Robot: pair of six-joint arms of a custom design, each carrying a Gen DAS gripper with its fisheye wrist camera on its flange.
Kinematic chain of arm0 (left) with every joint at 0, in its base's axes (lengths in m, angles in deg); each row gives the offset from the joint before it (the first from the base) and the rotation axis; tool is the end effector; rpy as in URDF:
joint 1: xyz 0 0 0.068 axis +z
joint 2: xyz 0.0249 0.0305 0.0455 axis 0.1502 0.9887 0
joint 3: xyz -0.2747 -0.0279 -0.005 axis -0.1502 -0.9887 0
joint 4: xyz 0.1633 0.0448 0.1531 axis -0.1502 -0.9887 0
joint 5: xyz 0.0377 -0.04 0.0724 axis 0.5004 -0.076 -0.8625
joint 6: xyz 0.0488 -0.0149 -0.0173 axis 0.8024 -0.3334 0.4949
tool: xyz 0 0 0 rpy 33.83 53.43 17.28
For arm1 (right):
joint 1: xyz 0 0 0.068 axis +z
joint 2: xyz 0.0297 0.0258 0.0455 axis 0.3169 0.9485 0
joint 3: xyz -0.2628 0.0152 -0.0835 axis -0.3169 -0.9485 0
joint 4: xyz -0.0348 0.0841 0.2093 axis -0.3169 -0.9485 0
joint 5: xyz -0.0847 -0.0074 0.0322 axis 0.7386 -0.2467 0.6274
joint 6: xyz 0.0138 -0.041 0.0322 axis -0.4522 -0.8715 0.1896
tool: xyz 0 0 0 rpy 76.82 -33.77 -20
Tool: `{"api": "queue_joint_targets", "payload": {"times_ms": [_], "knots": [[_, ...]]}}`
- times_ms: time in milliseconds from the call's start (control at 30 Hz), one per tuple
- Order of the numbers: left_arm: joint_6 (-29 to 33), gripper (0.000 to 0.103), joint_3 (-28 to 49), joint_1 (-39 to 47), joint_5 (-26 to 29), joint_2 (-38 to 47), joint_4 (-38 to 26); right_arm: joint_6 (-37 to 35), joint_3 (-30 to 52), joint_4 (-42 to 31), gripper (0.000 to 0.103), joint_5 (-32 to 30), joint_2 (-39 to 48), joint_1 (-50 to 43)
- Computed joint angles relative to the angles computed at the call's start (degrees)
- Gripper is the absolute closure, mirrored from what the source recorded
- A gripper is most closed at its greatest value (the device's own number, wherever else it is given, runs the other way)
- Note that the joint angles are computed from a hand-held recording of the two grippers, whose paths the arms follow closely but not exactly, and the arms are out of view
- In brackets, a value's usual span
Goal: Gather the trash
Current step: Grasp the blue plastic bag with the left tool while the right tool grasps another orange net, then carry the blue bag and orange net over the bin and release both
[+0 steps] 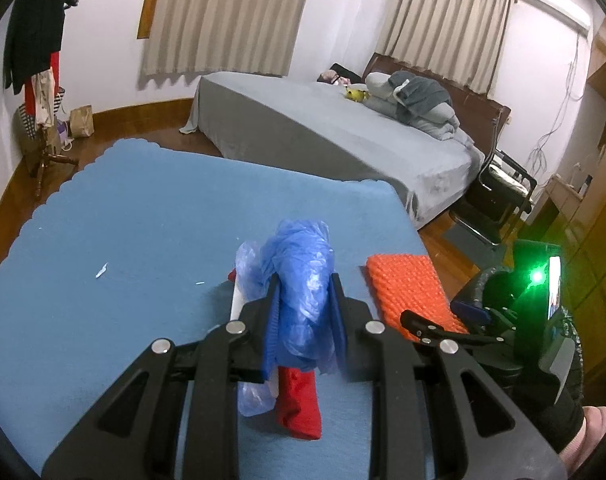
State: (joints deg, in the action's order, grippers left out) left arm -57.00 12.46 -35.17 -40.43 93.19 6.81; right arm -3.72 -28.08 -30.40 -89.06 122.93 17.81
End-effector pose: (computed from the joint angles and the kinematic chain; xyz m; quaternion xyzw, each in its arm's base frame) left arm 0.2154 -0.1832 0.1803 -0.0791 0.8926 -0.0939 0.4339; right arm 0.3078 0.0045 0.1317 -0.1046 0.9357 0.0813 0.3269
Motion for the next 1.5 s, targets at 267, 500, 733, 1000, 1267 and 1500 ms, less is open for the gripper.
{"api": "queue_joint_targets", "payload": {"times_ms": [267,500,733,1000,1267,1500], "knots": [[-0.43,0.080,1.80,-0.67,-0.76,1.61,-0.78,-1.95,0.47,-1.69,0.069,-5.82,-0.11,-0.28],[-0.60,0.080,2.49,-1.01,-1.11,1.86,-1.43,-2.60,0.04,-5.64,0.075,-13.49,-4.48,-2.37],[-0.06,0.080,3.76,-2.79,-2.74,0.88,-2.26,-3.79,-0.67,-10.38,0.075,-17.23,-12.34,-5.78],[-0.84,0.080,9.08,-7.51,-5.97,0.02,-7.56,-6.70,-0.29,-17.95,0.075,-22.81,-22.23,-12.79],[-1.62,0.080,16.35,-12.79,-9.12,1.47,-12.72,-11.21,2.36,-26.61,0.073,-28.92,-27.37,-21.79],[-1.58,0.080,24.00,-16.90,-10.51,4.68,-16.82,-16.08,5.36,-32.78,0.073,-33.46,-28.68,-29.59]]}}
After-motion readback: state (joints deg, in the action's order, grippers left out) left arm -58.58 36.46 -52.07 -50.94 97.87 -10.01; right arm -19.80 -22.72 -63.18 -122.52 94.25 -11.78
